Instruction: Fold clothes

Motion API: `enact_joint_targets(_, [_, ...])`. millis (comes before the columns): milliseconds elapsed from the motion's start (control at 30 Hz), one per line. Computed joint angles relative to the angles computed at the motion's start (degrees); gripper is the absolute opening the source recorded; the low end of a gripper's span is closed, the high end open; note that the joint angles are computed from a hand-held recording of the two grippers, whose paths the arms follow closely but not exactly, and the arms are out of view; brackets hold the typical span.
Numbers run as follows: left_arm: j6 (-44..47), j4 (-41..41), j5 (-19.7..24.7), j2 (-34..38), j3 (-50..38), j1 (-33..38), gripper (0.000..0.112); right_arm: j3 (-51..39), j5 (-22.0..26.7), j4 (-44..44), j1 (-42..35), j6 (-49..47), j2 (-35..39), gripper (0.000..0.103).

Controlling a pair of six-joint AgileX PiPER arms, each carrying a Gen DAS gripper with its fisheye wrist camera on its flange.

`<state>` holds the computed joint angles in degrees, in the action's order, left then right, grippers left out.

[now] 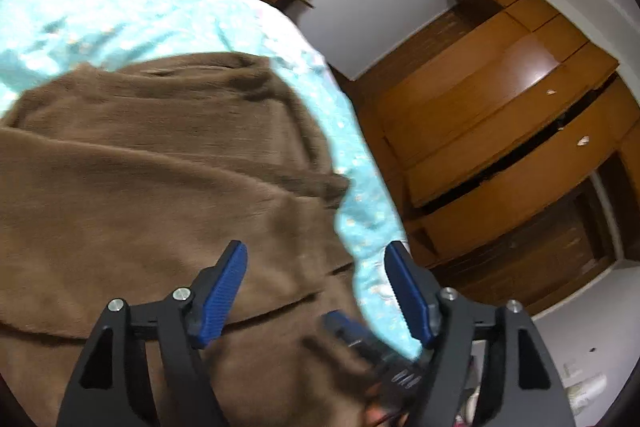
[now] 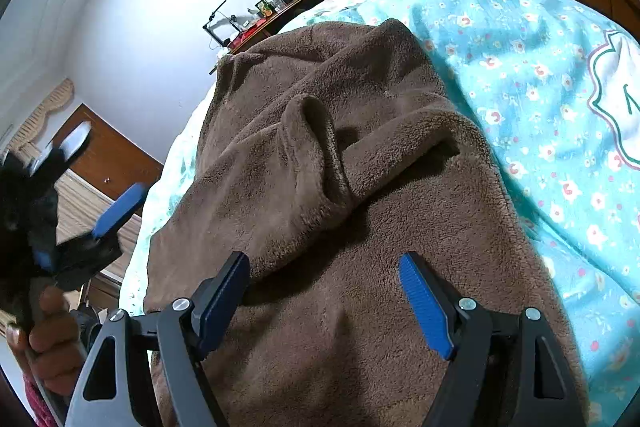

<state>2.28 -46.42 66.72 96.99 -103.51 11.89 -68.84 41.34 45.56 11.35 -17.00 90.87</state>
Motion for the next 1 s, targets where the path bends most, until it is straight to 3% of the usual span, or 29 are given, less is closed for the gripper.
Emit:
enact_joint_targets(133, [2.5,0.2,1.0,-4.2,8.5,9.9,0.075,-4.9,7.4,-1.1,-3.0,0.5,0.3,0.079])
enact_joint_targets(267, [2.9,1.1,1.5,-4.0,12.0,20.0,0.075,-17.6,15.3,-6.0,-2.5,2.7,4.8,0.079])
enact_joint_targets(500, [6.6,-0.5,-0.9,-0.1,13.7,25.0,0.075,-47.5,26.3,-21.5,1.9,10.6,21.9,0.079])
enact_joint_targets(633, [4.2,9.0,-4.2,2.0,14.1,21.8,0.075,-56.3,28.2,-34.1,6.7,16.4,30.2,0.079])
enact_joint_targets(700, [3.3,9.6,-5.2,3.5,15.5,22.6,0.073,-56.6,27.8,-40.8,8.2,18.7,32.0,0.079])
enact_joint_targets(800, [6.3,5.2,-6.1,4.9,17.5,24.8,0.066,-54.8,26.7,-40.4,6.9,17.7,33.4,0.08])
enact_joint_targets(1000, [4.5,5.7,-2.9,3.7,14.4,25.5,0.066,-51.9,24.9,-45.3,8.3,18.2,31.2,0.08])
